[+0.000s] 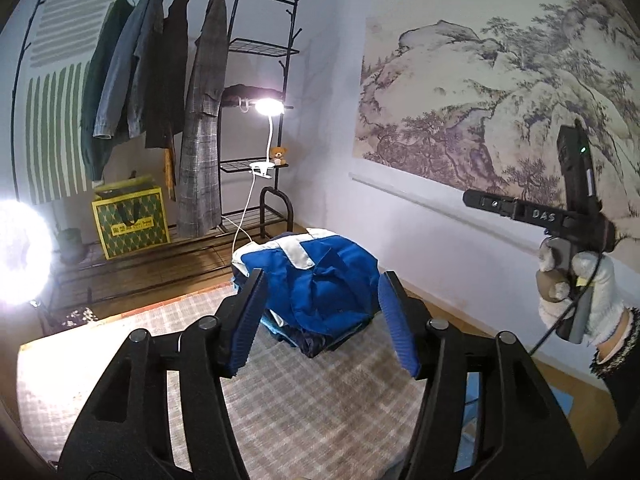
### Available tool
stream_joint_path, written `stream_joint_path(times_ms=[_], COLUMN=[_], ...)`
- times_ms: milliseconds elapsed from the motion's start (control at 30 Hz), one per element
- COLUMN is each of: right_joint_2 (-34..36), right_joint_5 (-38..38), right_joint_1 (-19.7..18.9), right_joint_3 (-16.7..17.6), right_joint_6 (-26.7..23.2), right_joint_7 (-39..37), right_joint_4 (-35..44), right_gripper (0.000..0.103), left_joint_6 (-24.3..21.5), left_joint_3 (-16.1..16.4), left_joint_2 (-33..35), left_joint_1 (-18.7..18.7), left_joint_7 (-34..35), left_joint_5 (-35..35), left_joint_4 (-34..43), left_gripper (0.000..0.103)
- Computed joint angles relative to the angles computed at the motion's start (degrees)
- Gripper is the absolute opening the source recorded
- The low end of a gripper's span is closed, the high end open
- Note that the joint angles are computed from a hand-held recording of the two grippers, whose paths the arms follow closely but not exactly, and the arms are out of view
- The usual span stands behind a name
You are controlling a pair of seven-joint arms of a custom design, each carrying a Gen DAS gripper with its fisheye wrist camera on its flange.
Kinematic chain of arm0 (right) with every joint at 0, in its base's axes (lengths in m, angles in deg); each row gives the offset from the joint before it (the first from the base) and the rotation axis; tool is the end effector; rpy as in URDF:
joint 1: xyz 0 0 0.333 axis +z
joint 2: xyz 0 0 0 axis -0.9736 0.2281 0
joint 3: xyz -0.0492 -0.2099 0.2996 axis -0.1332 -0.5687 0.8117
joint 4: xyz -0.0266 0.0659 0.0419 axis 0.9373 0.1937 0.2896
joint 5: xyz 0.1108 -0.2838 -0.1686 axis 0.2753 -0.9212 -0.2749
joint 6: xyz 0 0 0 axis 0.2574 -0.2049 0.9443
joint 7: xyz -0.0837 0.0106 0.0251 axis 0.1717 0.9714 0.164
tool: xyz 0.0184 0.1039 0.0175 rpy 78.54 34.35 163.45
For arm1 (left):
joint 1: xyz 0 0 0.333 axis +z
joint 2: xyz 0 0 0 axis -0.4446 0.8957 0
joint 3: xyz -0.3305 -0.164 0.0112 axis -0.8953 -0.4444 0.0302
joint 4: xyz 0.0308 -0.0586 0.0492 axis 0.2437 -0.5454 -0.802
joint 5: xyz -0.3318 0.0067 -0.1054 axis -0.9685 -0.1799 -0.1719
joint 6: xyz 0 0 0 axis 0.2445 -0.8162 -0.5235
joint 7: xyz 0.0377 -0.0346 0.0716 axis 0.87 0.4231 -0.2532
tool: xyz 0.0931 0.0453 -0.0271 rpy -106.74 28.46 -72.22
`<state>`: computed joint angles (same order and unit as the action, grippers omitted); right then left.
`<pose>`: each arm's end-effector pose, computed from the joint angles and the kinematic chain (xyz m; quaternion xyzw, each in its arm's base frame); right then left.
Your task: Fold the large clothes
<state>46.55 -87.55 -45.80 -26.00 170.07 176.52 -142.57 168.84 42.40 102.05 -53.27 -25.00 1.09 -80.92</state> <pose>0.4956 0.3385 0.8606 -0.6372 0.5296 -0.2939 0.4766 0.4958 -0.3488 0.8749 -0.5001 0.6637 -0.4792 0.2824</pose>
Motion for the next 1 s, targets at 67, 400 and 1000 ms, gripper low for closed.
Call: stream_joint_path(times_ms=[67,400,1000], right_joint_2=[-1.89,-8.91,-12.26], right_joint_5=[-2.85,-16.78,-25.32], right_joint_1=[1.21,1.18,-7.07], right_joint_3=[-0.18,3.93,5.61], right_joint_6=[0.67,0.26,8.86], right_joint_7=[3.10,14.05,28.16], right_joint_4=[-2.90,-14.81,-32.27], right_gripper=[0.072,0.091,0.103], left_joint_6=[1.71,6.68,0.67], left_joint_3=[-0.14,-1.12,-1.97], left_joint_2=[-1.93,-7.50,-4.76], left_joint_1=[0.08,0.67,0.66], left_joint_7=[-0.38,-10.03,-25.13], left_joint_5=[0.50,8.03,21.39], left_joint_4=[-3.43,-15.23,-21.01], left_gripper=[0.068,0.087,0.103])
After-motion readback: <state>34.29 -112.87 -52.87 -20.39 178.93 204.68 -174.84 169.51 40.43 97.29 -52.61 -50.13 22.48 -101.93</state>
